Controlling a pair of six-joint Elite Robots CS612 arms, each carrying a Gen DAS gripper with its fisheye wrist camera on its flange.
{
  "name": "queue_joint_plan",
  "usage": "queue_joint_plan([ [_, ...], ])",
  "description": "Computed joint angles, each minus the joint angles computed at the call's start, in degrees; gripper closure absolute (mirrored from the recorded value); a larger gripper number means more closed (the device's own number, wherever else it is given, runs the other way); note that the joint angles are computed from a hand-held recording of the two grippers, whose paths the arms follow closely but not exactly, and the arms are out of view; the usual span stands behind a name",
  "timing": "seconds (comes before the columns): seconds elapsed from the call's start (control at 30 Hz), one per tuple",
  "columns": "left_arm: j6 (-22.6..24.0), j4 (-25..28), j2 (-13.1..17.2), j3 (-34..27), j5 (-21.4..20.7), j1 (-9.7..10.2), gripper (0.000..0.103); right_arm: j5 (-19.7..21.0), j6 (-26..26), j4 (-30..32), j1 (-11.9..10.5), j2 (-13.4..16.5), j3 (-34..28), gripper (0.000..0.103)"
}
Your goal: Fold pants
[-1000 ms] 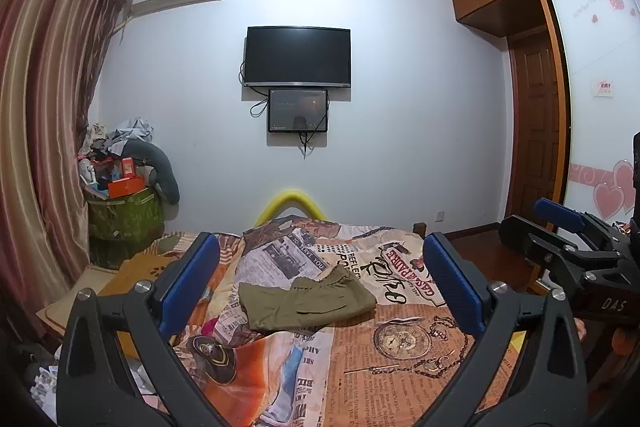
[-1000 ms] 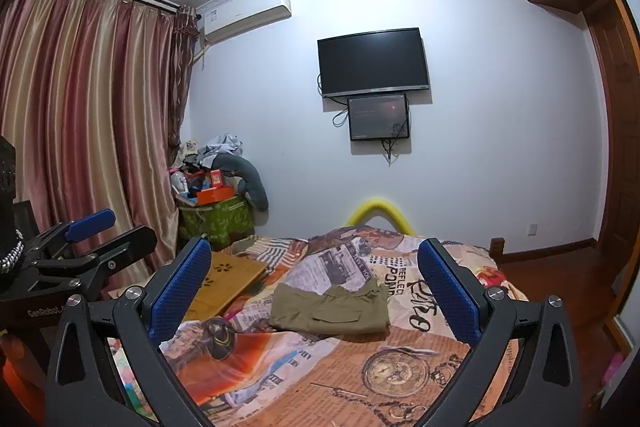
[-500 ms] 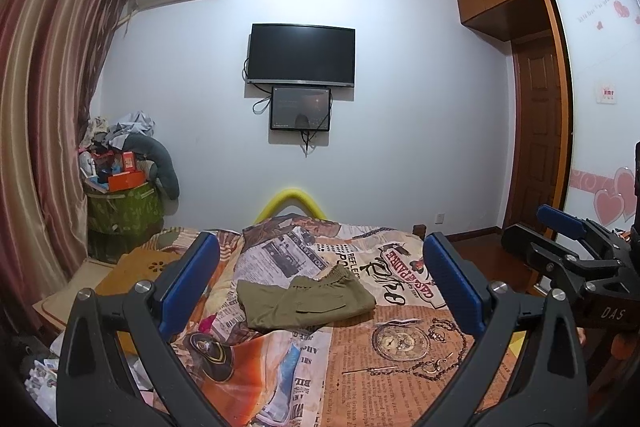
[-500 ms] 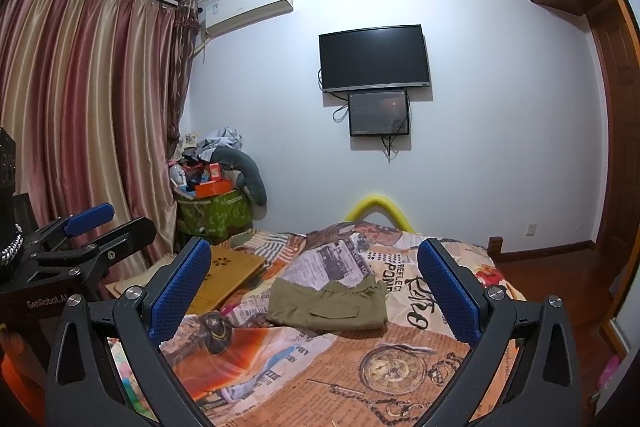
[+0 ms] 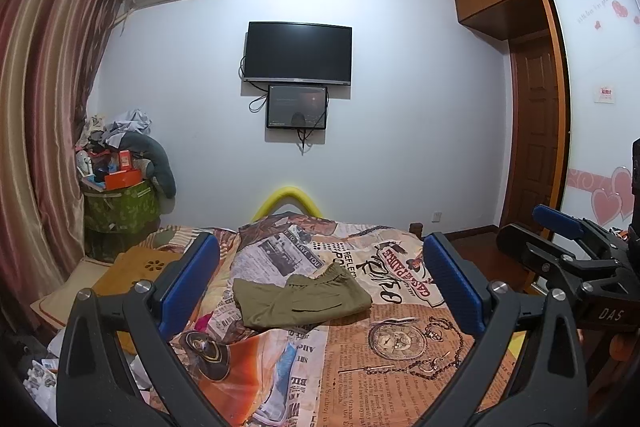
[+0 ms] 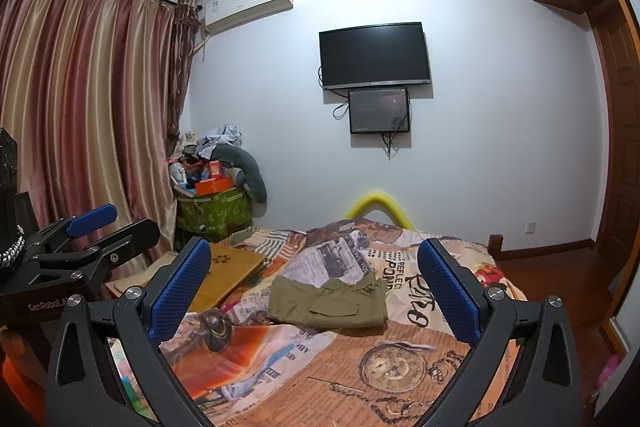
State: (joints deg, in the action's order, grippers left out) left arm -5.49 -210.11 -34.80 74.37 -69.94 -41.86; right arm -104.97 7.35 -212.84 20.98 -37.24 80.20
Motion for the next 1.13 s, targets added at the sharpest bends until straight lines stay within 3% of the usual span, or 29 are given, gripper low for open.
queue_joint_plan([
  [0.63, -1.2, 1.9, -0.5, 0.4, -3.0, 0.54, 0.0, 0.0, 0.3, 0.0, 0.0, 0.0, 0.0, 0.0],
  [1.13, -1.2, 1.7, -0.6, 0.5, -2.9, 0.59, 0.0, 0.1, 0.5, 0.1, 0.0, -0.2, 0.2, 0.0],
])
